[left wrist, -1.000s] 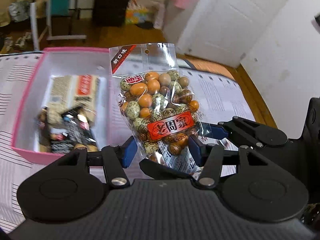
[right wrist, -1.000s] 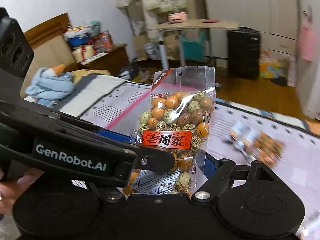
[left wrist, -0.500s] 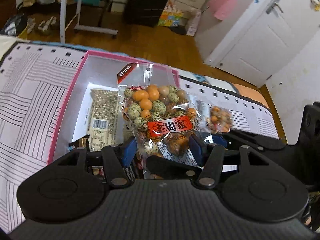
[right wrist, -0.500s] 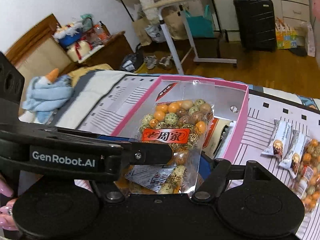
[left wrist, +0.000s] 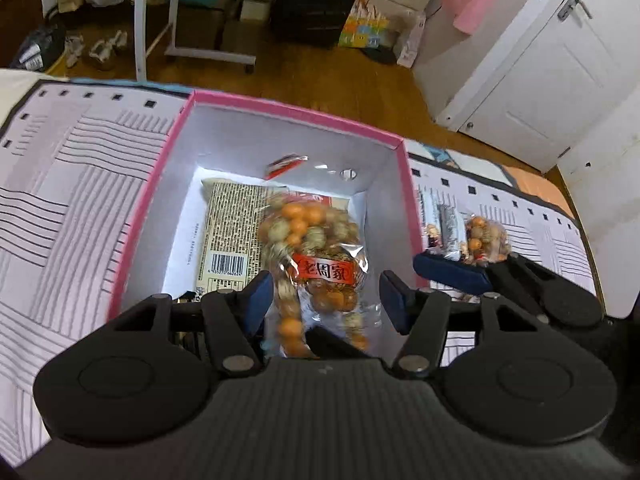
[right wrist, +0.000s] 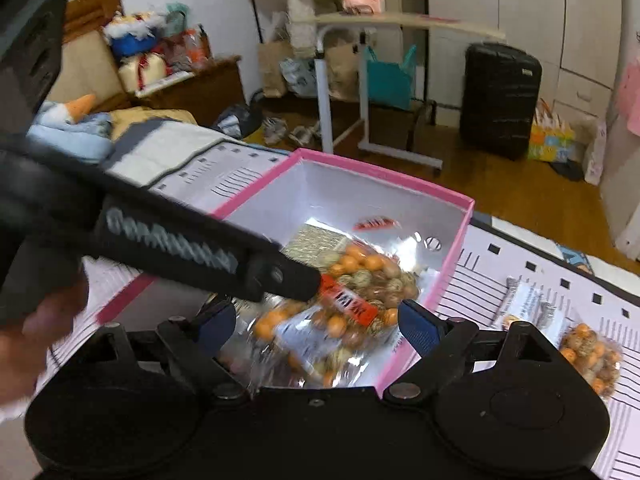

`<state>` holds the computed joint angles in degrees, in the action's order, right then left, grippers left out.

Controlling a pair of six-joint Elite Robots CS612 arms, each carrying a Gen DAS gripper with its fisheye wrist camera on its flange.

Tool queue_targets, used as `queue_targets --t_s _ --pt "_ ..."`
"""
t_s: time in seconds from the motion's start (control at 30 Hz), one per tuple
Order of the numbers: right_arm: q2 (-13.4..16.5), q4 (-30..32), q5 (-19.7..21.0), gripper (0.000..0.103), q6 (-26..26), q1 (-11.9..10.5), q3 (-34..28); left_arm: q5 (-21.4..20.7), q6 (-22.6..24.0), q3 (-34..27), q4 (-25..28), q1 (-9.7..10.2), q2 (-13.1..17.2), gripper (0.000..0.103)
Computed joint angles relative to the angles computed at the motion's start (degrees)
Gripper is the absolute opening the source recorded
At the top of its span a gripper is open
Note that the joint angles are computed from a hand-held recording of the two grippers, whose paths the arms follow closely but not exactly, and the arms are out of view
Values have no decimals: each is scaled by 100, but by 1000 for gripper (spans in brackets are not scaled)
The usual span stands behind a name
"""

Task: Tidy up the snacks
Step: 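Carry the peanut bag into the pink box and open the left tool, then move the left tool to the QR-code peanut bag and grasp it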

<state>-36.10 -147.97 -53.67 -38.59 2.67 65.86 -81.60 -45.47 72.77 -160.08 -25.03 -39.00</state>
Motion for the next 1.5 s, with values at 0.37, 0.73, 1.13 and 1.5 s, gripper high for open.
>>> queue_targets --t_s 0.37,0.73,1.13,1.5 --pt "-538 -325 1050 91 -101 -733 606 723 912 553 -209 -362 -606 57" --pt "-488 47 446 91 77 -945 398 395 1309 44 -387 -568 -406 57" --pt "148 187 466 91 219 -1033 -93 -309 1205 -1921 801 -609 784 54" --pt "1067 359 -14 91 621 -865 -1098 -88 614 -3449 1605 -593 1995 54"
